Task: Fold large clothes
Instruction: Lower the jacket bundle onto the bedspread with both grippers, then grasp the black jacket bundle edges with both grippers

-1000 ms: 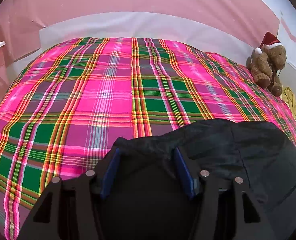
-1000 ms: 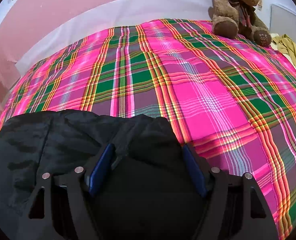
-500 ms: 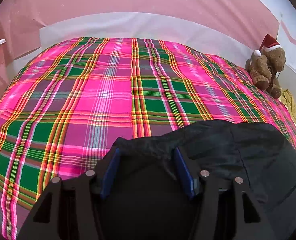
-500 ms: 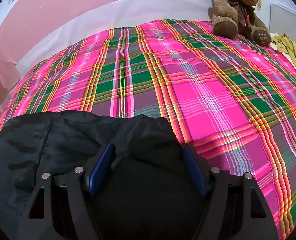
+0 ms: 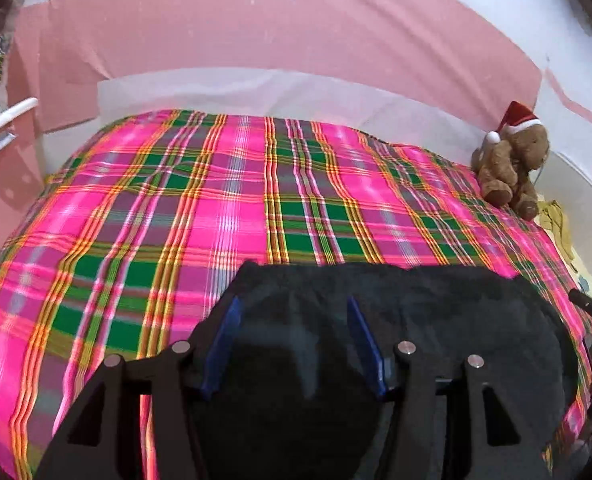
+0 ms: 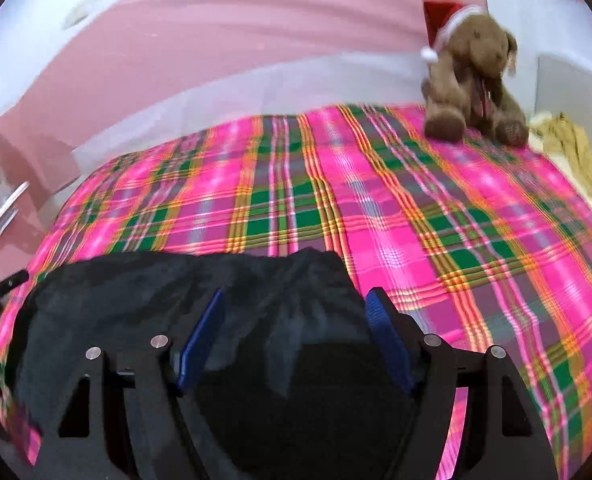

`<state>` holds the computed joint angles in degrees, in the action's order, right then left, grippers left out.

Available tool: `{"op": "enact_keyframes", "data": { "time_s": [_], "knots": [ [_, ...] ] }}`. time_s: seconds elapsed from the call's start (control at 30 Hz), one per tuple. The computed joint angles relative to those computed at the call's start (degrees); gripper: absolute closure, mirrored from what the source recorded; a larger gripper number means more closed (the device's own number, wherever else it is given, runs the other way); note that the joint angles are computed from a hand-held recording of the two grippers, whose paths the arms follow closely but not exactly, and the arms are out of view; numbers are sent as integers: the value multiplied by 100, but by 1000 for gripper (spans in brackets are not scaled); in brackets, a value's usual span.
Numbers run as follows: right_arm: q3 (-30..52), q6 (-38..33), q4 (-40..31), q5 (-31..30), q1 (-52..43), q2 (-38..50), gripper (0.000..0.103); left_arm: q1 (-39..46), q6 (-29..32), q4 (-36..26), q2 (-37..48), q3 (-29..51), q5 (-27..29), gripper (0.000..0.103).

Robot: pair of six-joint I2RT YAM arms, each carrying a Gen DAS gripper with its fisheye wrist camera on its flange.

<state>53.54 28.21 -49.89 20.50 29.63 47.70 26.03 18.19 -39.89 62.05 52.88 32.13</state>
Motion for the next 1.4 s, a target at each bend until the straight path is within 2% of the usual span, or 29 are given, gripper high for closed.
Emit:
{"op": "enact_keyframes", "data": {
  "time_s": [0.07,0.17,0.27,0.33,0.43,0.53,0.67,0.77,0.87,1.13,1.4],
  "knots": [
    [-134,530,-394,685,953,-323,31,204,303,-362,-518,-300,252,45],
    [-493,1143,-622,1085,1664,-485,31,105,356,-414,-943,-750,94,45],
    [-909,1002,-450,551,1223,-391,31,-250,85,-113,-938,-1140,-294,45],
    [-1141,817,-214,448,1066,-489,31,-423,-100,131,-1003,-1298,-437,45],
    [-952,1049,-486,663,1282,-379,31,-565,-247,-120,-1161,-1183,-683,47],
    [-582,1378,-724,1030,1840,-328,31,-734,-409,-543,-1327,-896,-581,47],
    [-154,1142,-295,1087,2071,154,31,-1906,-1066,-435,-1459,-646,-977,47],
    [-198,791,282,730,1654,645,31,-2901,-1544,-20,-1093,-635,-1566,47],
    [-345,630,577,461,1298,1111,31,-3437,-1791,389,-599,-773,-2064,46],
    [-528,624,702,356,1201,1347,30,-3779,-1820,853,-418,-1096,-2486,45],
    [-709,707,869,517,1323,1297,30,-3805,-1837,942,-457,-1187,-2519,45]
  ]
}}
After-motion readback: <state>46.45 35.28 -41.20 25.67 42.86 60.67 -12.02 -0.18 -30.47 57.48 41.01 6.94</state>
